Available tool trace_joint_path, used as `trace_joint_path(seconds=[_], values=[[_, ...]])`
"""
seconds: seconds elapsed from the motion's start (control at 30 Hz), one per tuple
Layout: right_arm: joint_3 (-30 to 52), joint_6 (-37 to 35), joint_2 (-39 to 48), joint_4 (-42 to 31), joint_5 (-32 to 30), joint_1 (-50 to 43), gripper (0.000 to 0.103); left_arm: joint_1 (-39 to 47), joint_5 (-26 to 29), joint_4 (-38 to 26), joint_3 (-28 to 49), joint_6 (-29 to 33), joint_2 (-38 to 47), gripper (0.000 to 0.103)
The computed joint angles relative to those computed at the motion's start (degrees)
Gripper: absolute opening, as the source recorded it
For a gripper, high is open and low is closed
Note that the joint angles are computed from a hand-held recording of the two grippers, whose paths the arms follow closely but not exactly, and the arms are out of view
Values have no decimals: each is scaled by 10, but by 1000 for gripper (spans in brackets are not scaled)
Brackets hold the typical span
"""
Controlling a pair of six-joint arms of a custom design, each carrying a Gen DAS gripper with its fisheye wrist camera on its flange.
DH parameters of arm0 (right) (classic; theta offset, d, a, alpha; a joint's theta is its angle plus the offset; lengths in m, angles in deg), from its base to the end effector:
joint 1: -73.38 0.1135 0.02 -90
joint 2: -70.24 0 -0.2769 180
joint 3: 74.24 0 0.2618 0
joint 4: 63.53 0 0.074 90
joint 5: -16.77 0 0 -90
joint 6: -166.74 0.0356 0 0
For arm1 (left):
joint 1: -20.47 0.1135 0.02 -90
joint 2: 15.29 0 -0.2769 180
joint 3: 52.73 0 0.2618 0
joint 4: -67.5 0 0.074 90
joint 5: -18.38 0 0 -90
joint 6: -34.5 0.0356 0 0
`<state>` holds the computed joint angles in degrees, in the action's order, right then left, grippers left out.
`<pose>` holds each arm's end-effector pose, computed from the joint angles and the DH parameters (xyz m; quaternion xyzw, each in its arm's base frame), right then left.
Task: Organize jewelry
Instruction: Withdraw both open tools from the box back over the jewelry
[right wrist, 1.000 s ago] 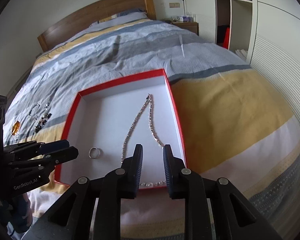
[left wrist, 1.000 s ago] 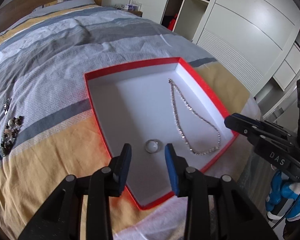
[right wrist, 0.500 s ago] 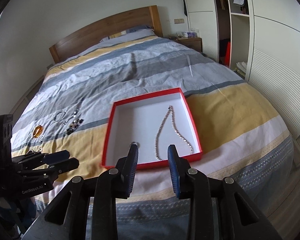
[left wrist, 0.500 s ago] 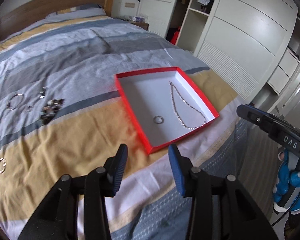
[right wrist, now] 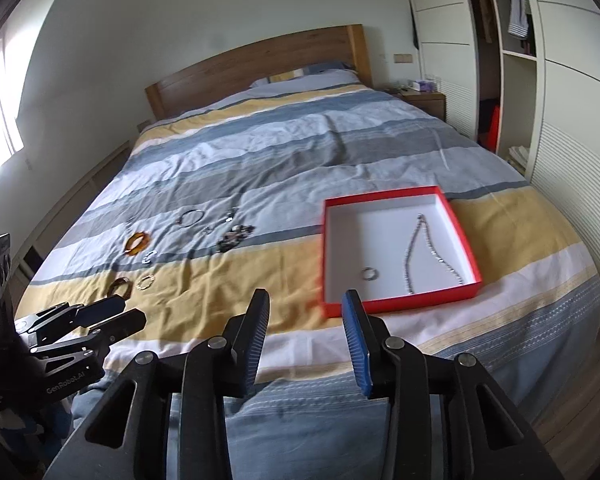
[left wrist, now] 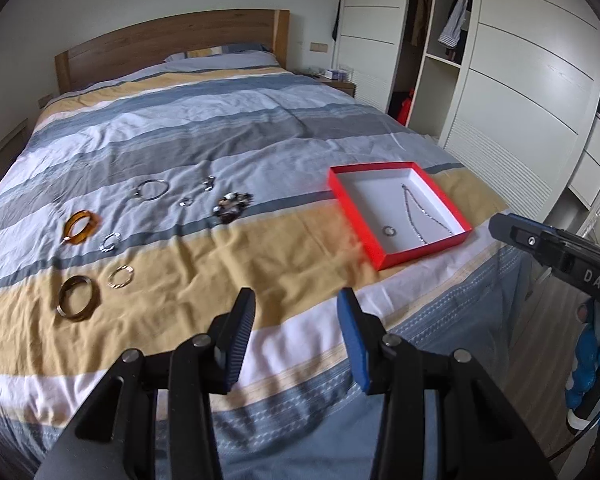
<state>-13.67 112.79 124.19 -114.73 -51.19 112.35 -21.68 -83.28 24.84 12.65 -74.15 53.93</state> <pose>0.1587 0.1112 0.2925 0.0507 0.9070 0.0909 0.4080 0.1960 -0.1677 0.2759 0.1513 0.9123 -0.1052 0.3657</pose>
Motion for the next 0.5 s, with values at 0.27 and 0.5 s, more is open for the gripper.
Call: trace_joint_path(seconds=[0.27, 0.5], values=[[70, 53, 66, -31, 78, 151, 43, 95, 27, -50, -111, 14, -169, 41], [103, 34, 129, -1, 69, 181, 44, 318, 117, -83, -179, 78, -261, 41]])
